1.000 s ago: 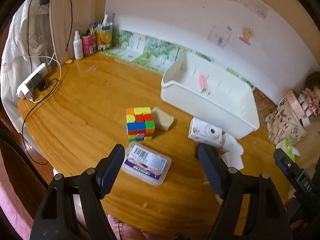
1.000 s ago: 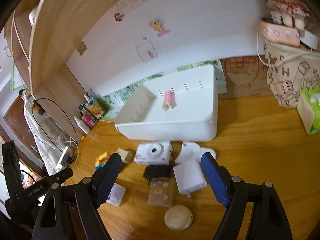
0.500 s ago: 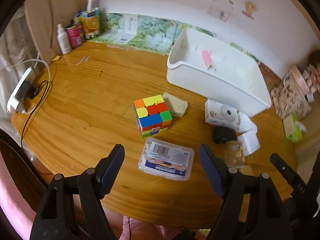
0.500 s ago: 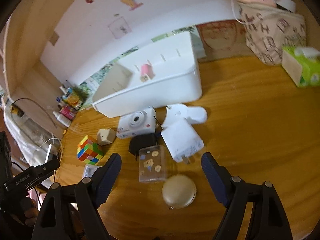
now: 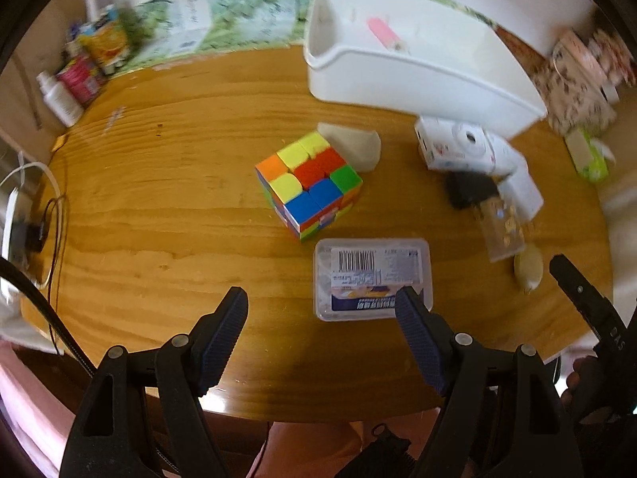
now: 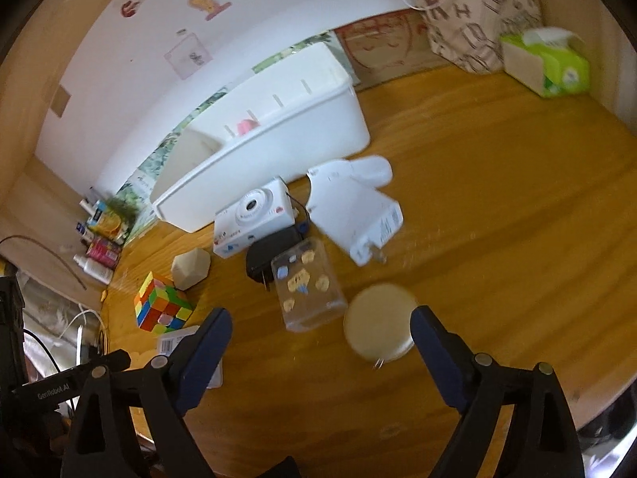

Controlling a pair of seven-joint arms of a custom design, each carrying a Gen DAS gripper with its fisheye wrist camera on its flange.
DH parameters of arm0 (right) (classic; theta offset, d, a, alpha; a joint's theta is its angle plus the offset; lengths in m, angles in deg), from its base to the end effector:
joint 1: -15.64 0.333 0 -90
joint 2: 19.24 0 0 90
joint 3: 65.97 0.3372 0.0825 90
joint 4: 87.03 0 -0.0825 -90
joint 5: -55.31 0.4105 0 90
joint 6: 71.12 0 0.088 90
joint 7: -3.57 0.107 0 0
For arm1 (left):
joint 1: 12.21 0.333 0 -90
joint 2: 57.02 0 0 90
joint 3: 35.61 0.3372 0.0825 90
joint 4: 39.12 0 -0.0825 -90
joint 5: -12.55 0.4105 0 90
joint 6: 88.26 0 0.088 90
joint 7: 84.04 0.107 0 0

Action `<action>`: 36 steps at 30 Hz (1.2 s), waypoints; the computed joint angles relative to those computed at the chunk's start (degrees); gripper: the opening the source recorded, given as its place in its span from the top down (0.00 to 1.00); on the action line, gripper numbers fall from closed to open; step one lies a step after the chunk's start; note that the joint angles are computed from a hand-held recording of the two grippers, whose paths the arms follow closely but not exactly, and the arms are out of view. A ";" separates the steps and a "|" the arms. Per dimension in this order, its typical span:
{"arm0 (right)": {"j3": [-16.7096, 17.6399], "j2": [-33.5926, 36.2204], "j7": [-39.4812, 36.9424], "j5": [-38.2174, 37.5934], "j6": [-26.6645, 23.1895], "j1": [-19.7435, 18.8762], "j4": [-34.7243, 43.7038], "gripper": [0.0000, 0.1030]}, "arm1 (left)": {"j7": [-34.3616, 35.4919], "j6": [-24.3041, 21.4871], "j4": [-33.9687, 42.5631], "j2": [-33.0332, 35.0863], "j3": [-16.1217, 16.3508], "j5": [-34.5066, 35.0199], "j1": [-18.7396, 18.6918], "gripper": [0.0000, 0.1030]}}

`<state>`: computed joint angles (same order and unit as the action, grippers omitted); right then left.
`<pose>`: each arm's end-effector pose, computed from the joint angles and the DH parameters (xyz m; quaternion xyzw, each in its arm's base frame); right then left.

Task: Organize rigid objects
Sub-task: 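Withdraw both open tools from the basket back over the desk, then grasp the clear barcode box with the left tool while the right tool grasps the gold compact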

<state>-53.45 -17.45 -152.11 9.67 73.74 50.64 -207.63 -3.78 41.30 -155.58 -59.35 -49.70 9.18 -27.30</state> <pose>0.4032 0.4501 0.4498 -0.4433 0.8328 -0.1189 0.3094 0.5141 -0.2907 0.5003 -0.5844 0.8001 -0.1292 0.0395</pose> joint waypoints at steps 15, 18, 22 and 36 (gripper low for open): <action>0.30 6.00 11.92 -1.64 -14.69 5.78 5.88 0.11 | 18.69 -12.13 8.37 7.35 -0.10 -6.86 -0.95 0.21; 0.13 6.52 12.79 -1.44 -16.87 6.54 6.31 0.11 | 18.56 -14.37 10.44 8.99 -0.16 -7.61 -1.24 0.18; 0.03 7.31 11.80 -0.56 -19.04 7.01 6.88 0.11 | 16.07 -16.60 13.16 11.37 -0.13 -7.12 -1.96 0.15; -0.45 8.15 8.22 -1.05 -22.35 7.01 7.50 0.11 | 9.41 -18.85 18.20 15.16 -0.02 -0.44 -4.94 0.05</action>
